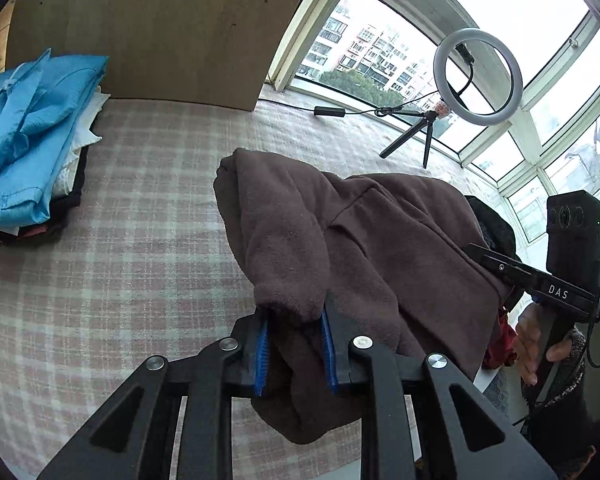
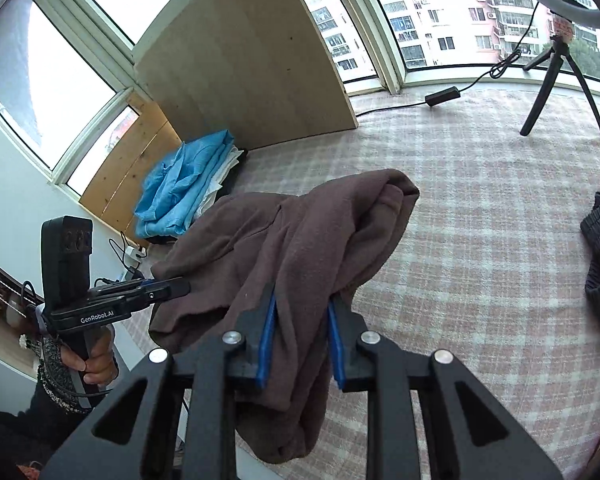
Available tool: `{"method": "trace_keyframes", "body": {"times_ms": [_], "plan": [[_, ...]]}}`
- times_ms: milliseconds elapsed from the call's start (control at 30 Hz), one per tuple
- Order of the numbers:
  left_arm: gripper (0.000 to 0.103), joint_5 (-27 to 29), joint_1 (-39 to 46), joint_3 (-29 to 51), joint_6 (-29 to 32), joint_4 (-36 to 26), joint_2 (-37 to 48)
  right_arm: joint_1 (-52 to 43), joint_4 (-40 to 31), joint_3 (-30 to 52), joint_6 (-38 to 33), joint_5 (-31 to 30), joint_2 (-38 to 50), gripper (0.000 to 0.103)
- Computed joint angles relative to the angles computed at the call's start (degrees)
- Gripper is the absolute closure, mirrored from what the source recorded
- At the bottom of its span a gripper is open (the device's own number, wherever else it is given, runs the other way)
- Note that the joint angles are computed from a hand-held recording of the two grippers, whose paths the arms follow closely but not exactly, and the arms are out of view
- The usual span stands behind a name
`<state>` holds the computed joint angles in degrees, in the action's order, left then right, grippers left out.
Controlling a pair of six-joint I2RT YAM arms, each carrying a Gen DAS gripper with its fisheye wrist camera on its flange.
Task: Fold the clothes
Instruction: 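Carry the fleece bundle with both grippers onto the blue clothes stack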
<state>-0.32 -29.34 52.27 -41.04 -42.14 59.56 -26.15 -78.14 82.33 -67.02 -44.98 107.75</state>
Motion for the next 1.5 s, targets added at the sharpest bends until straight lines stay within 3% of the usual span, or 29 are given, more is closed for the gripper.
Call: {"method": "trace_keyframes", "body": {"times_ms": [67, 133, 267, 367, 467, 700, 900, 1000, 1067, 1167, 1267, 1400, 1500], "plan": [[0.083, 4.4, 9.9, 0.4, 8.5, -4.8, -5.3, 4.2, 1.4, -2.8, 4.1, -2.2, -5.6, 0.081], [0.083, 11.2, 23.1, 1.9, 18.7, -9.6, -8.5, 11.0, 6.6, -6.8, 12.6, -4.1, -12.0, 0.081], [0.083, 23.6, 51.9, 7.9, 40.9, -16.1, -5.6, 32.1, 24.8, -11.6, 39.1, -2.3, -22.2, 0.081], [0.083, 29.9, 69.1, 13.9, 54.9, -17.5, 1.3, 48.1, 36.1, -8.0, 56.0, 3.9, -21.5, 0.081], [0.083, 32.3, 77.9, 19.5, 60.5, -15.8, 10.1, 60.2, 42.0, 0.2, 65.7, 11.1, -14.7, 0.081], [0.083, 30.9, 82.1, 24.6, 65.2, -7.1, 26.3, 70.5, 41.6, 21.1, 71.8, 19.6, 5.8, 0.081], [0.078, 26.3, 82.4, 22.1, 69.2, -0.4, 38.0, 71.1, 41.2, 23.9, 71.2, 24.5, 18.3, 0.078], [0.068, 27.9, 84.5, 23.3, 71.6, -1.6, 38.6, 69.3, 40.8, 24.5, 71.5, 19.6, 19.2, 0.074], [0.067, 26.7, 85.7, 22.3, 72.4, -0.7, 35.5, 67.8, 38.4, 25.5, 70.5, 17.1, 18.0, 0.070], [0.070, 28.5, 87.6, 22.4, 72.7, -1.9, 30.9, 66.0, 43.1, 19.0, 71.7, 17.2, 10.0, 0.069], [0.070, 30.1, 85.1, 26.1, 70.2, -1.3, 31.8, 67.2, 48.1, 16.7, 71.0, 20.4, 4.9, 0.069], [0.070, 26.9, 78.3, 30.8, 65.6, 2.2, 38.1, 73.0, 42.1, 32.3, 66.6, 31.5, 14.3, 0.069], [0.070, 21.8, 74.4, 35.3, 63.3, 1.6, 45.0, 75.0, 31.2, 53.9, 65.6, 36.4, 29.0, 0.069]]}}
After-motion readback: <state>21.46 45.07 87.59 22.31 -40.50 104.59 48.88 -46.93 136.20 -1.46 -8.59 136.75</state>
